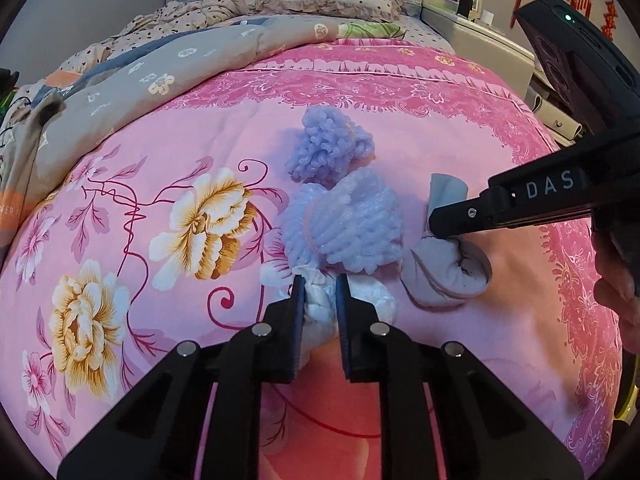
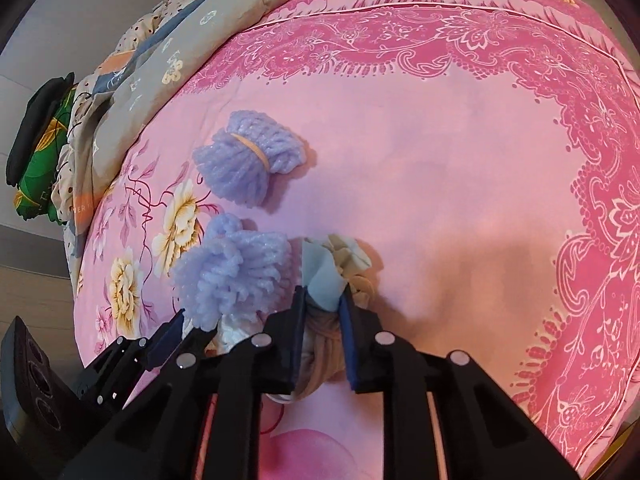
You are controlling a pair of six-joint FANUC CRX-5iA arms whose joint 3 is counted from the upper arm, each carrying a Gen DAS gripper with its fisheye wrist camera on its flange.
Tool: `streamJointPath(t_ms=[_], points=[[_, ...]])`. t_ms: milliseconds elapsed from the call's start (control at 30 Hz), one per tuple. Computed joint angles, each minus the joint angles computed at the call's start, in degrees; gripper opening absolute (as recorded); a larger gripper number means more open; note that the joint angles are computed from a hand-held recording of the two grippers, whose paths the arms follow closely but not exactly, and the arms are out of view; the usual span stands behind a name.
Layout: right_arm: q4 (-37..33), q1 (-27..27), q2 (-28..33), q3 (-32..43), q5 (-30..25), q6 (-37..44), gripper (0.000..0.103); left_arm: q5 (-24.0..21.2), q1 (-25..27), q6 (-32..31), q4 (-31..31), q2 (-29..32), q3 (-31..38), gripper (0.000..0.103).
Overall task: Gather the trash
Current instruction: 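Grasp the white crumpled tissue with the left tool while the right tool grasps the grey cloth, then carry the white tissue and grey cloth with both tools over the yellow-rimmed bin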
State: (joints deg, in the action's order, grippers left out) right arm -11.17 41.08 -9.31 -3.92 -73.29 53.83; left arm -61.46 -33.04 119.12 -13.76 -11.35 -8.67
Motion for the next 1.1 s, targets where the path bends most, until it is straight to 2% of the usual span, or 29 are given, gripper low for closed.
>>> streamJointPath(t_ms=[67,300,667,900,1100], points=[[-0.2,-0.3,-0.8,-0.5,0.0,-0.1,0.015,-0.8,-0.3,0.4,-0.4,-0.4,0.2,0.009],[3.6,0.7,-5.6,-3.6,-0.2,-2.7,0.014,-2.3,-0.4,2.0,-0.3,-3.1,-0.9,0.008],[7.1,2.6,-17.6,-8.4,-1.3,-7.0,0.014,-5.3,-0.6,5.3,-0.6,-9.9,-2.4,0.008],[9.9,7.1,-26.2,-12.6,-3.6,-12.5,0.014,-8.7,-3.5,8.1,-1.8,-13.9,-2.4,0.008],[14.8,15.1,-34.3,-16.1,-6.8,-20.8,0.014,-12.1,-9.4,12.7,-4.6,-15.8,-0.3,0.008]])
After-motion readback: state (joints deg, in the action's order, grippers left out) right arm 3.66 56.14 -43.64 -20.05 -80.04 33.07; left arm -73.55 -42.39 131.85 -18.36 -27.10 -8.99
